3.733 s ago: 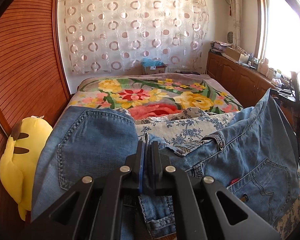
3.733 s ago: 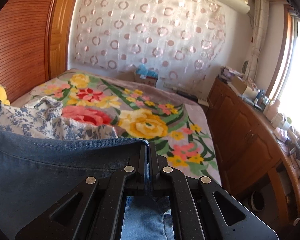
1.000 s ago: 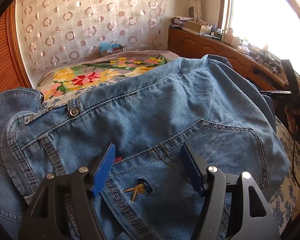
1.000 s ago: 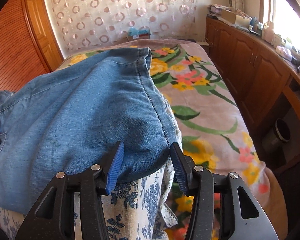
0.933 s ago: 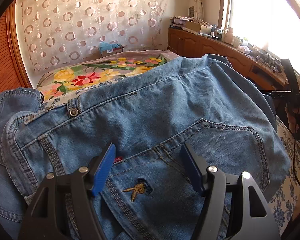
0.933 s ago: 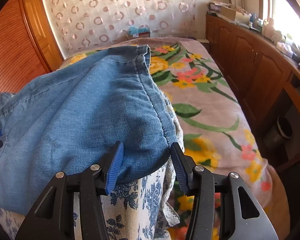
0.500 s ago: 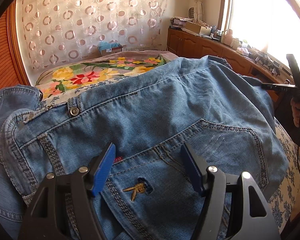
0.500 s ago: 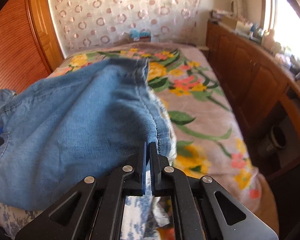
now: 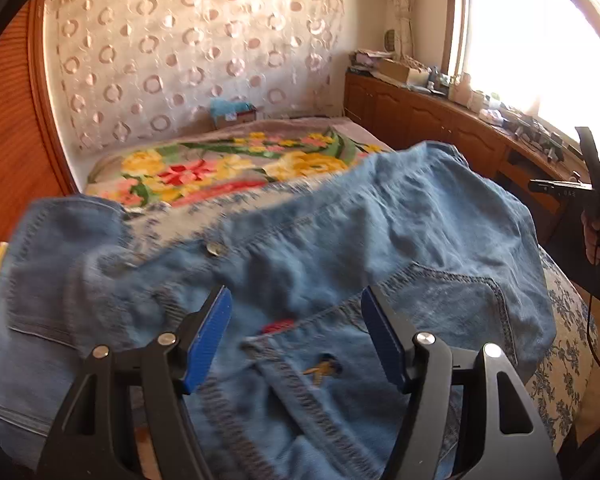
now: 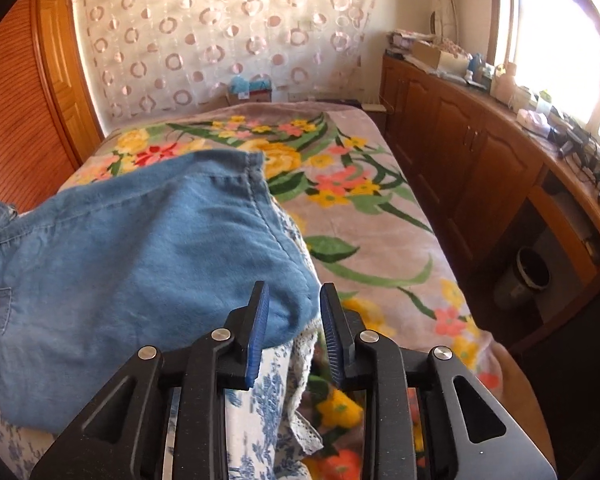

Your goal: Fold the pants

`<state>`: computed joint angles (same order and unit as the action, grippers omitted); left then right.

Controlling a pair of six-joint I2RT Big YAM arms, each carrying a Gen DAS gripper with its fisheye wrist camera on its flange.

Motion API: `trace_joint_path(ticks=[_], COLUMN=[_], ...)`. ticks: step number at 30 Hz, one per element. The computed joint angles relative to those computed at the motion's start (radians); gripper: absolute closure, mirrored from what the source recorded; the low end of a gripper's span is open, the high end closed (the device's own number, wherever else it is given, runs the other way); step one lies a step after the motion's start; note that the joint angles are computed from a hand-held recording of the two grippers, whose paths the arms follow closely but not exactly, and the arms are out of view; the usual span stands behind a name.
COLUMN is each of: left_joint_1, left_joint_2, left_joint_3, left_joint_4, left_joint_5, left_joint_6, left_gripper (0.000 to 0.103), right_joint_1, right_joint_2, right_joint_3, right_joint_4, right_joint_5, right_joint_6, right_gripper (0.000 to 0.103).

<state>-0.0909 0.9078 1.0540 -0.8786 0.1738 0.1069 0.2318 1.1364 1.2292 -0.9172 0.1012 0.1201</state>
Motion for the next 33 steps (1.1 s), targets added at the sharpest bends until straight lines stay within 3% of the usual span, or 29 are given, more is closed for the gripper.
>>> trace_joint_path(ticks=[2, 12, 19, 33], left_joint_1=[0.037, 0.200, 0.212, 0.182], left_joint_2=[-0.005, 0.065, 0.127, 0.214], left_joint_3=[0.018, 0.055, 0.063, 0.093], left_joint_4=[-0.006, -0.013, 0.011, 0.055], left_joint_5=[-0.001, -0.010, -0.063, -0.153], left_joint_6=[0.021, 0.063, 0.076, 0.077], left_gripper=[0.036, 0.036, 0.036, 0.035], right_joint_1=[0.024, 0.197, 0.286, 0.303], right_joint_2=[0.002, 0.117, 0.212, 0.260], right_joint_3=[0.011, 0.098, 0.107, 0.098], right_joint_4=[0.009, 0.081, 0.106, 0.103], right_joint_5=[-0.009, -0.073, -0.090, -0.043], right_joint_6=[0.001, 0.025, 0.022, -0.001], right_gripper=[0.069, 0.059, 0.058, 0.057])
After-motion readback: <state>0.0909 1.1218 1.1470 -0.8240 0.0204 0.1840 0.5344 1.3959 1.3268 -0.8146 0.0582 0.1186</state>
